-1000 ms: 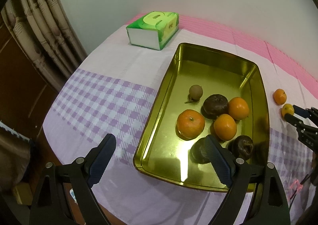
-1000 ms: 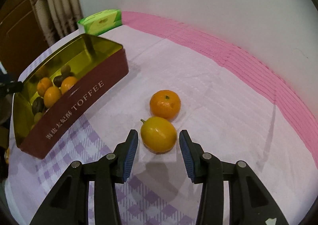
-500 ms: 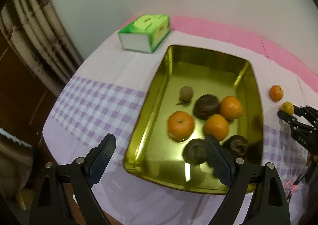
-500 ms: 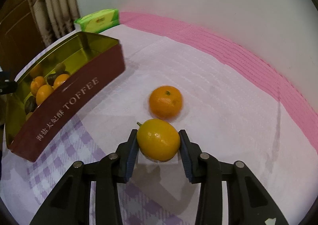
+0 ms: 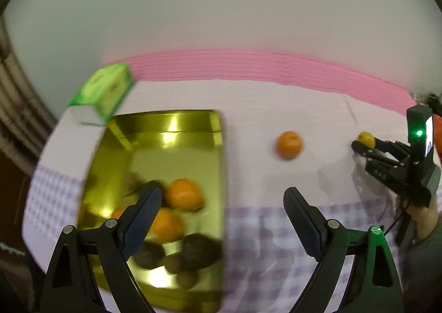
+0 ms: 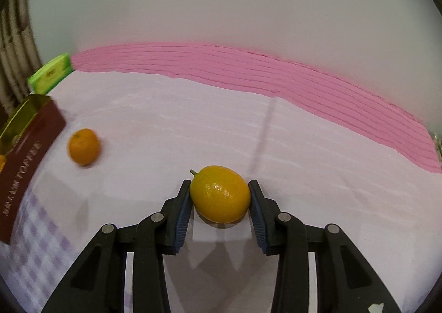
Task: Organize fruits
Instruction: 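Grasp the loose orange with the left gripper while the right gripper holds the yellow fruit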
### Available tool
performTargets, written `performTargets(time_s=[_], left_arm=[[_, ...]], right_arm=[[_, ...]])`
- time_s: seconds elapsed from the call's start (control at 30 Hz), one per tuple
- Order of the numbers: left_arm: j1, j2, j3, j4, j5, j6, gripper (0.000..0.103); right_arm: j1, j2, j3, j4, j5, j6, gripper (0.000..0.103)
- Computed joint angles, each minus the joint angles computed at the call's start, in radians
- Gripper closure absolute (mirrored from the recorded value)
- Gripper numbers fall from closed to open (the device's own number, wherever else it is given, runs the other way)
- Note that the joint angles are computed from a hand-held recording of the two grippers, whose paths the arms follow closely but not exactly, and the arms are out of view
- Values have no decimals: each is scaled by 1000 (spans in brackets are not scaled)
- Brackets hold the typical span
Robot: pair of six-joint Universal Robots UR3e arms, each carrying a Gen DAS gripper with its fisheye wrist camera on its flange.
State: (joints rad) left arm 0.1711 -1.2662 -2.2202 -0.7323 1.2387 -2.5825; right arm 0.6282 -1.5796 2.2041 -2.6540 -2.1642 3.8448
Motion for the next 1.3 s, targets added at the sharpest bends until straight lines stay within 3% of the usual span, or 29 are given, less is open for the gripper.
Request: performTargets(time_s=[0.17,0.4,0.63,0.83,1.13,1.3], left_arm=[[-174,-199,86,114,49,-138,13],[-303,-430,220,152,98,-236,15],[-366,-587,341,166,149,-290,32],[-393,-657,403,171,159,-298,38],[-411,-692,417,190,164,-294,63],[-402,-656,366,205,146,-262,63]], right_arm=[[-21,-20,35,-18,1,-8,66],[-3,-13,15,8,-10,8,66],[-28,-83,94,-33,21,-10,66],[-42,-109,123,-54,42,-17,66],[-45,-111,120,-49,43,-20,66],[-39,-109,115,-42,40,-13,66]])
